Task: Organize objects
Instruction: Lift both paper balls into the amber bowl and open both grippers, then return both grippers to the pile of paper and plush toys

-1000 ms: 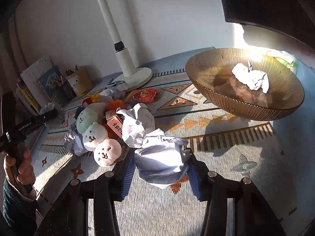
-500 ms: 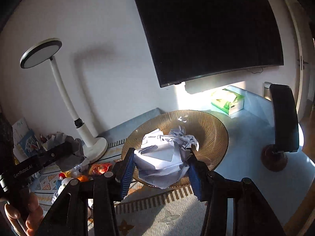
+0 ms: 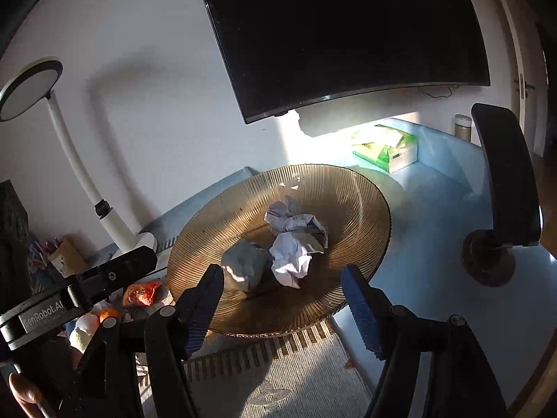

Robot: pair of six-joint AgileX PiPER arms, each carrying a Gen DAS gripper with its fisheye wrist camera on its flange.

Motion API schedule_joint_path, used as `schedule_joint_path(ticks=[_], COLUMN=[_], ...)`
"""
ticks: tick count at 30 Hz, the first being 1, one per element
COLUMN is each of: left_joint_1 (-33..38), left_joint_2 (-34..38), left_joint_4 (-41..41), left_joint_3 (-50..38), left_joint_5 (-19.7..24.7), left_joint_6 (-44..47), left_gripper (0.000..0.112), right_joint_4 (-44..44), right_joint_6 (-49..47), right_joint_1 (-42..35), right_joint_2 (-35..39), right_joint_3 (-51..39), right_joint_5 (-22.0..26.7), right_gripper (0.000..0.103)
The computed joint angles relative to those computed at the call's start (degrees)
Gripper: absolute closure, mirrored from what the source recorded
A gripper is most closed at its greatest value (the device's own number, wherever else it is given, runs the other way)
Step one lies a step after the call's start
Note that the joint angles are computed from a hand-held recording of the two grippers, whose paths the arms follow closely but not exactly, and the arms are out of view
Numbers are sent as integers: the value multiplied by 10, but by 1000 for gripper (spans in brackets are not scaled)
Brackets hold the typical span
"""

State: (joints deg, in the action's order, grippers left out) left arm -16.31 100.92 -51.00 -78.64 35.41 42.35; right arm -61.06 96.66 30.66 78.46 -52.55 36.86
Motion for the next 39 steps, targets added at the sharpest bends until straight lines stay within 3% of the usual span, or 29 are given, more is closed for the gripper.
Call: schedule_joint_path(ticks=[5, 9, 10, 12, 15, 18, 22, 26, 28, 31, 35, 39], left_joint_1=[52, 146, 176, 242, 320, 379, 452, 457, 437, 429, 416, 429], left_joint_2=[-98, -210, -233, -275, -307, -277, -198, -162, -152, -155, -155, -153], left_joint_4=[-67, -133, -142, -166, -193, -265, -338, -409, -389, -375, -349, -340], left_joint_3=[124, 224, 240, 276, 328, 365, 367, 371, 370, 371, 369, 366], left_joint_5=[-23, -12, -7, 1, -40, -84, -50, -40, -68, -59, -69, -54], left_joint_6=[97, 194, 211, 254, 326, 435, 524, 589, 576, 592, 574, 556], left_gripper=[36, 36, 32, 9, 10, 10, 10, 10, 10, 10, 10, 10], right_joint_4=[-36, -62, -72, -100, -160, -185, -156, -172, -158, -122, -21, -23], right_joint_6=[28, 32, 37, 60, 140, 182, 116, 108, 96, 41, -75, -83], right_joint_1=[89, 160, 178, 208, 229, 235, 263, 255, 248, 245, 247, 251], right_joint_2=[7, 30, 39, 62, 105, 174, 243, 262, 275, 288, 323, 324], right_joint_3=[-7, -43, -55, -75, -80, -97, -152, -165, -168, -187, -242, -244], right_joint_5=[49, 49, 51, 41, -17, -66, -20, -34, -48, -62, -30, -26], right_gripper=[34, 35, 35, 35, 35, 35, 35, 34, 34, 34, 34, 34])
